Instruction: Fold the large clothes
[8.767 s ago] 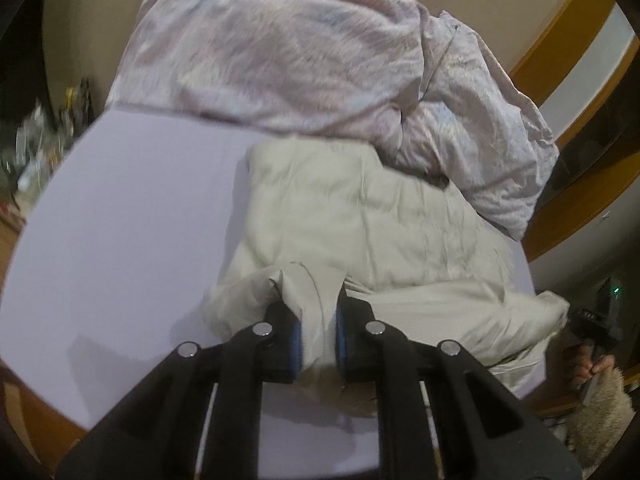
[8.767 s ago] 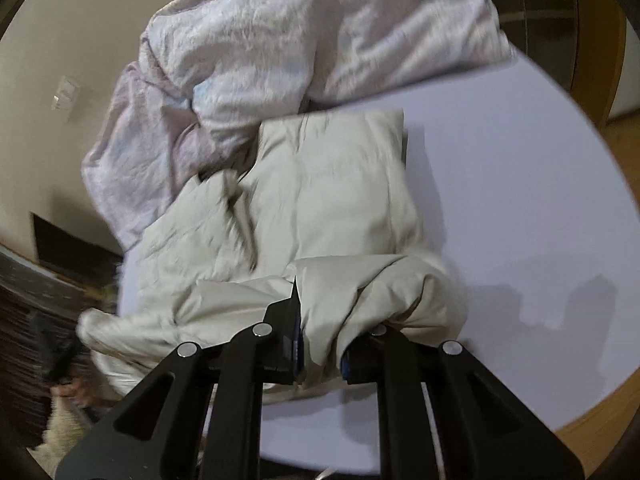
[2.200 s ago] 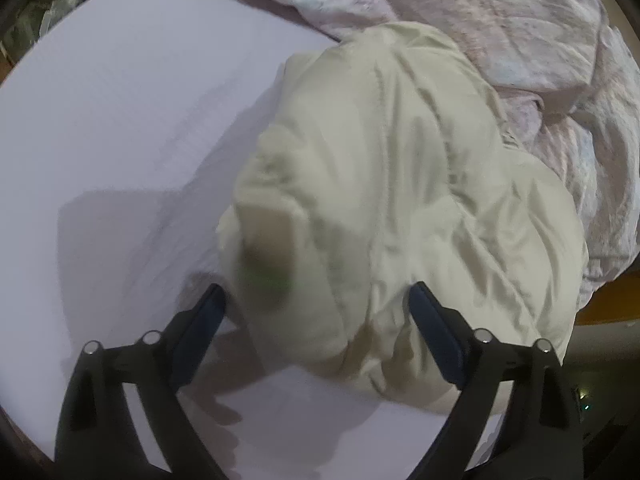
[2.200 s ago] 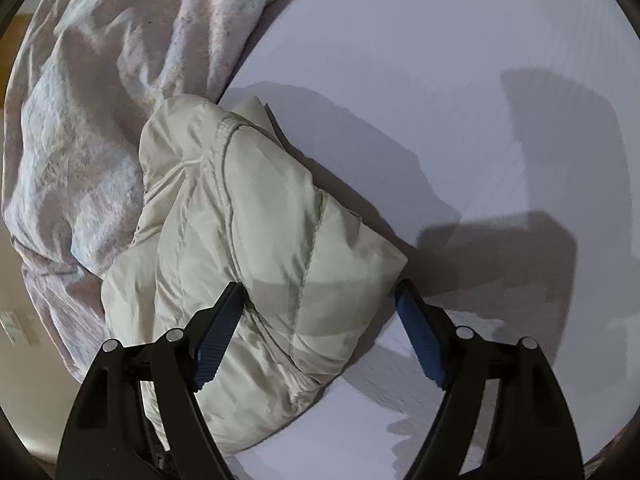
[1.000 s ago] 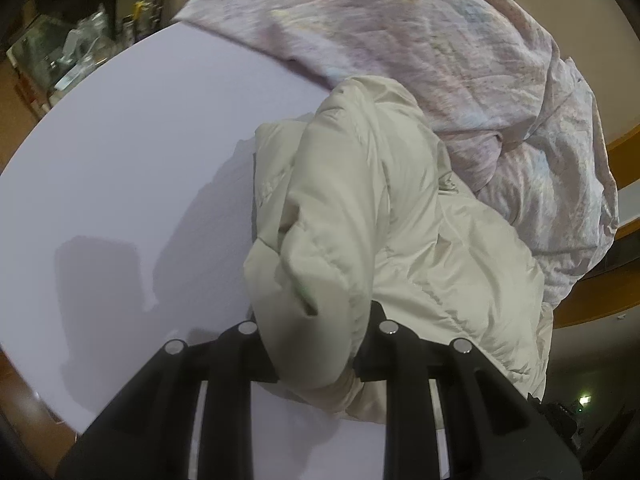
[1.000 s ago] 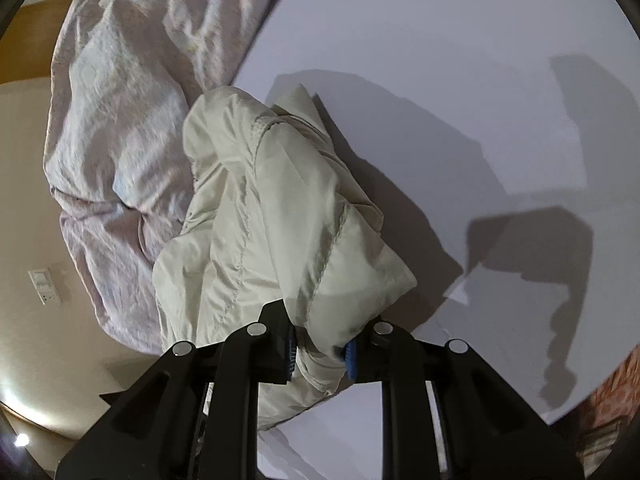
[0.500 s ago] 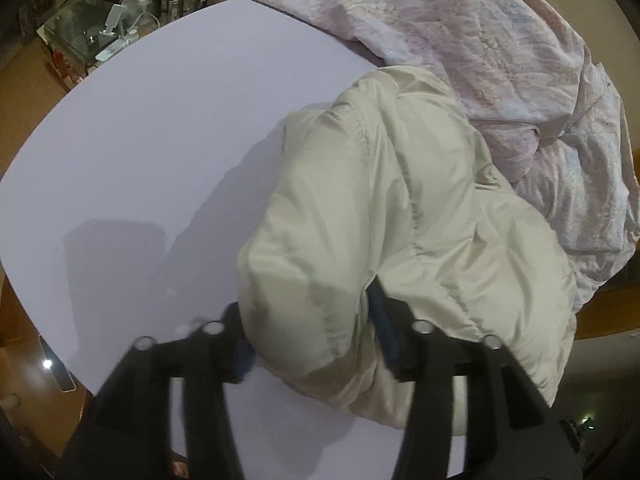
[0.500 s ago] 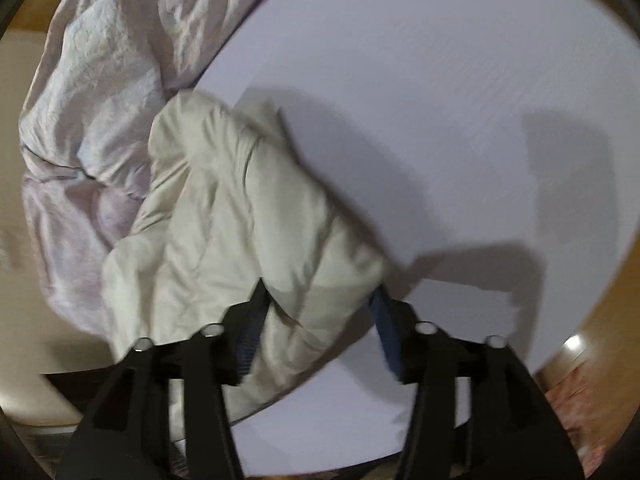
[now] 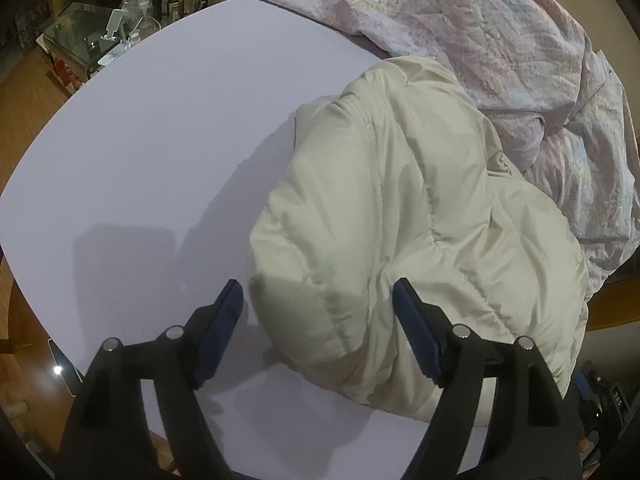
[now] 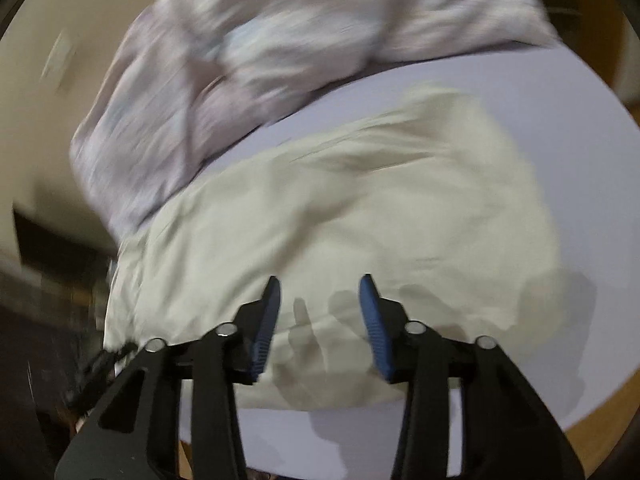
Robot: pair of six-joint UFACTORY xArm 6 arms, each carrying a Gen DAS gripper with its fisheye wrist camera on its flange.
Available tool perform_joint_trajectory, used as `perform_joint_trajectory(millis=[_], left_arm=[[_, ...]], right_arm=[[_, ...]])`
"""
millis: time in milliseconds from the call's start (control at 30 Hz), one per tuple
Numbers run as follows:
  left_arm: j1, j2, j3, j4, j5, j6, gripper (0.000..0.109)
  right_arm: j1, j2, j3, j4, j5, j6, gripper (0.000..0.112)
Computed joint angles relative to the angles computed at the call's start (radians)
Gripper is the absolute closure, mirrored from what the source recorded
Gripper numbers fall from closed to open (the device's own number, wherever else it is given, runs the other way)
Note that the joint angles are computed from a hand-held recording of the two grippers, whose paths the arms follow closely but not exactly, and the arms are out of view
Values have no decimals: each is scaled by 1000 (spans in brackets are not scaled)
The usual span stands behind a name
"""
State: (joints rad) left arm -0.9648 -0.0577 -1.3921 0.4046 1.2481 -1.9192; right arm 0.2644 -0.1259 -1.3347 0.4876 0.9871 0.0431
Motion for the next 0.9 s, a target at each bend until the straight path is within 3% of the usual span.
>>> perform_joint_trajectory(millis=[200, 467, 900], left_arm=[[-1, -1, 5, 3, -14, -10, 31], [8, 7, 14, -2, -57, -19, 31], [30, -3, 55, 24, -141, -47, 30]], right_arm=[[86, 81, -89, -22, 33, -51, 86], [124, 157, -116, -125, 96, 3, 87], [165, 230, -159, -219, 93, 34, 87]])
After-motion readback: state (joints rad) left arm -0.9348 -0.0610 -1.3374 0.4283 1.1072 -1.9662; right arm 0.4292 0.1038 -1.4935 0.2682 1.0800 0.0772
